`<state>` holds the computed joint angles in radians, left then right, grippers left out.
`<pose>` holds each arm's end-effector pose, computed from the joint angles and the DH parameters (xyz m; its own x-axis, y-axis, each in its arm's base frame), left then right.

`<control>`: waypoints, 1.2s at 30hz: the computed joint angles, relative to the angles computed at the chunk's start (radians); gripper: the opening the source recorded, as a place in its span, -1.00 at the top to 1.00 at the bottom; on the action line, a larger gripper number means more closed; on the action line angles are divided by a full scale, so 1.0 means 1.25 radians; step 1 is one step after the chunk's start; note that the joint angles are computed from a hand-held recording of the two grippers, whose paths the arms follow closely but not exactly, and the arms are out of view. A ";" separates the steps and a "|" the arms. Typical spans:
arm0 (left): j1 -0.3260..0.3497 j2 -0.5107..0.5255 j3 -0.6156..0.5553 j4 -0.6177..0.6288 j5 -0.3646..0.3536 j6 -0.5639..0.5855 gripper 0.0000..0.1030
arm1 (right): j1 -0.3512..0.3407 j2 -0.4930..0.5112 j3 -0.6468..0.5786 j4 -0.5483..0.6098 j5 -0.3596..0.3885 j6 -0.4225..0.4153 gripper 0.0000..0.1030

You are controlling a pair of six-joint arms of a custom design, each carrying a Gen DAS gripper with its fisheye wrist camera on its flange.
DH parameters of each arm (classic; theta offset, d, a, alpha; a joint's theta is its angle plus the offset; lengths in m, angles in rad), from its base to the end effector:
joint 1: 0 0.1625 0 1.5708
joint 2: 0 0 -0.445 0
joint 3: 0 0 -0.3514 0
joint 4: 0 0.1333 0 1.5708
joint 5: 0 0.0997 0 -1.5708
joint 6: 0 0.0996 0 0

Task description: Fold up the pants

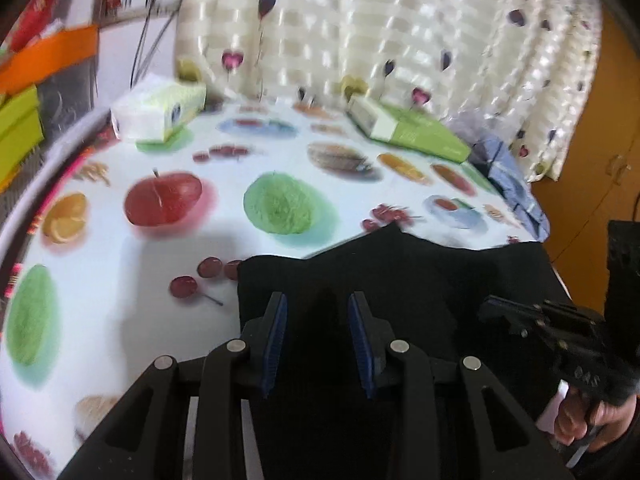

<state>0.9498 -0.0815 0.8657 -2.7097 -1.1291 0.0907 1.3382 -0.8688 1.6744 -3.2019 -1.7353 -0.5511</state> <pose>-0.3324 -0.7668 -0.0993 -0.7688 0.4727 -0.4307 0.6178 0.7228 -0.3096 -0.0407 -0.6795 0.2555 -0.8760 -0.0521 0.4794 -0.3549 0.7426 -0.5679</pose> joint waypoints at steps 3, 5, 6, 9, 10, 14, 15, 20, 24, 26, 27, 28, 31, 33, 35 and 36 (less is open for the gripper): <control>0.012 0.032 -0.067 0.065 -0.012 -0.026 0.33 | 0.000 0.024 -0.041 0.032 -0.044 0.006 0.89; 0.010 0.032 -0.063 0.058 -0.009 -0.014 0.33 | -0.003 0.017 -0.041 0.044 -0.041 0.026 0.89; 0.009 0.028 -0.057 0.057 -0.009 -0.012 0.33 | -0.005 0.011 -0.031 0.039 -0.033 0.027 0.89; 0.006 -0.002 -0.004 0.046 -0.008 -0.037 0.33 | -0.004 -0.017 0.035 -0.016 -0.019 -0.003 0.71; 0.003 -0.021 0.037 0.017 -0.009 -0.040 0.33 | -0.005 -0.028 0.065 -0.037 -0.008 -0.018 0.60; -0.022 -0.091 0.220 -0.128 -0.003 -0.023 0.33 | -0.005 -0.054 0.165 -0.102 0.003 -0.071 0.16; -0.027 -0.103 0.256 -0.154 0.000 -0.023 0.33 | -0.003 -0.054 0.179 -0.107 -0.004 -0.080 0.16; -0.039 -0.129 0.372 -0.217 -0.009 -0.028 0.33 | -0.001 -0.044 0.207 -0.155 -0.039 -0.125 0.16; -0.047 -0.127 0.386 -0.237 0.009 -0.039 0.33 | 0.008 -0.046 0.220 -0.181 -0.073 -0.115 0.16; -0.049 -0.135 0.402 -0.246 0.010 -0.056 0.33 | -0.002 -0.066 0.257 -0.219 -0.043 -0.114 0.16; -0.052 -0.139 0.415 -0.263 0.014 -0.054 0.33 | -0.010 -0.077 0.278 -0.240 -0.029 -0.114 0.16; -0.055 -0.141 0.428 -0.279 0.020 -0.052 0.33 | -0.019 -0.088 0.295 -0.258 -0.019 -0.109 0.16; -0.061 -0.145 0.452 -0.310 0.034 -0.052 0.33 | -0.053 -0.127 0.344 -0.298 0.001 -0.073 0.16; -0.067 -0.143 0.459 -0.325 0.048 -0.052 0.33 | -0.081 -0.158 0.378 -0.324 0.009 -0.048 0.16; -0.070 -0.142 0.462 -0.336 0.051 -0.052 0.33 | -0.101 -0.182 0.403 -0.346 0.013 -0.030 0.16; -0.072 -0.141 0.463 -0.342 0.049 -0.053 0.33 | -0.110 -0.194 0.415 -0.355 0.017 -0.025 0.16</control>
<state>0.8596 -0.2572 1.4449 -3.1373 -1.0678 0.0245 1.2000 -1.1115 2.1932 -3.6456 -1.7138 -0.5825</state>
